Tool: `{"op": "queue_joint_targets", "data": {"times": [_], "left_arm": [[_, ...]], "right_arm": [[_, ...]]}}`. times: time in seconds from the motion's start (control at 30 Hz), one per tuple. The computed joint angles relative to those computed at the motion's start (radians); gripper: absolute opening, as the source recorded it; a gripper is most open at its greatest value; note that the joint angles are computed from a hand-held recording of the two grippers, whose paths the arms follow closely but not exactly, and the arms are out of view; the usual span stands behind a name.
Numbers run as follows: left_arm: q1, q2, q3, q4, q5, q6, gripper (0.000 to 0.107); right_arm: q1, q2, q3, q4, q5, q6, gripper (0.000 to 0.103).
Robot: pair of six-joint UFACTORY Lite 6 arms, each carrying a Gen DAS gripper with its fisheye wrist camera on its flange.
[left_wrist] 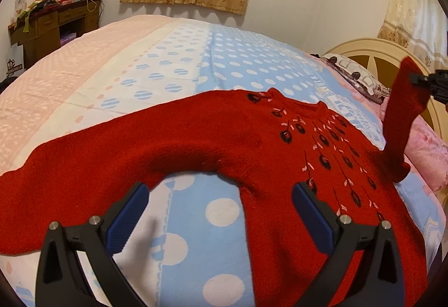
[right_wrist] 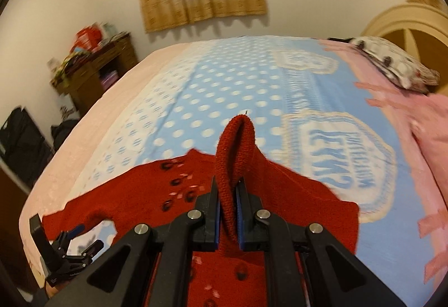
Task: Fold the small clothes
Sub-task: 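Lift the cuff with the right gripper and fold the sleeve across the body, release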
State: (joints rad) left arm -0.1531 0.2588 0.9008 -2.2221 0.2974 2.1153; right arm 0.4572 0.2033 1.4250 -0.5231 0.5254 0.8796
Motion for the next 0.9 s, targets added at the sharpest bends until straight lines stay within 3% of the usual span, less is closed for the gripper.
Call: {"op": "queue_joint_targets", "data": {"times": [0.47, 0.6, 0.67, 0.73, 0.9], "left_arm": [[0.062, -0.065, -0.023, 0.340, 0.017, -0.262, 0.103], [0.050, -0.058, 0.011, 0.495, 0.011, -0.406, 0.103], [0.027, -0.047, 0.031, 0.567, -0.008, -0.471, 0.103], [-0.003, -0.045, 0.043, 0.624, -0.017, -0.511, 0.103], [-0.084, 0.007, 0.130, 0.810, -0.049, -0.689, 0.102]], "right_arm": [[0.170, 0.560, 0.394, 0.075, -0.100, -0.026, 0.008], [0.173, 0.646, 0.406, 0.152, -0.158, -0.070, 0.009], [0.184, 0.632, 0.355, 0.086, -0.142, -0.017, 0.019], [0.202, 0.566, 0.242, -0.069, -0.121, 0.109, 0.059], [0.224, 0.354, -0.084, -0.417, -0.057, 0.444, 0.061]]}}
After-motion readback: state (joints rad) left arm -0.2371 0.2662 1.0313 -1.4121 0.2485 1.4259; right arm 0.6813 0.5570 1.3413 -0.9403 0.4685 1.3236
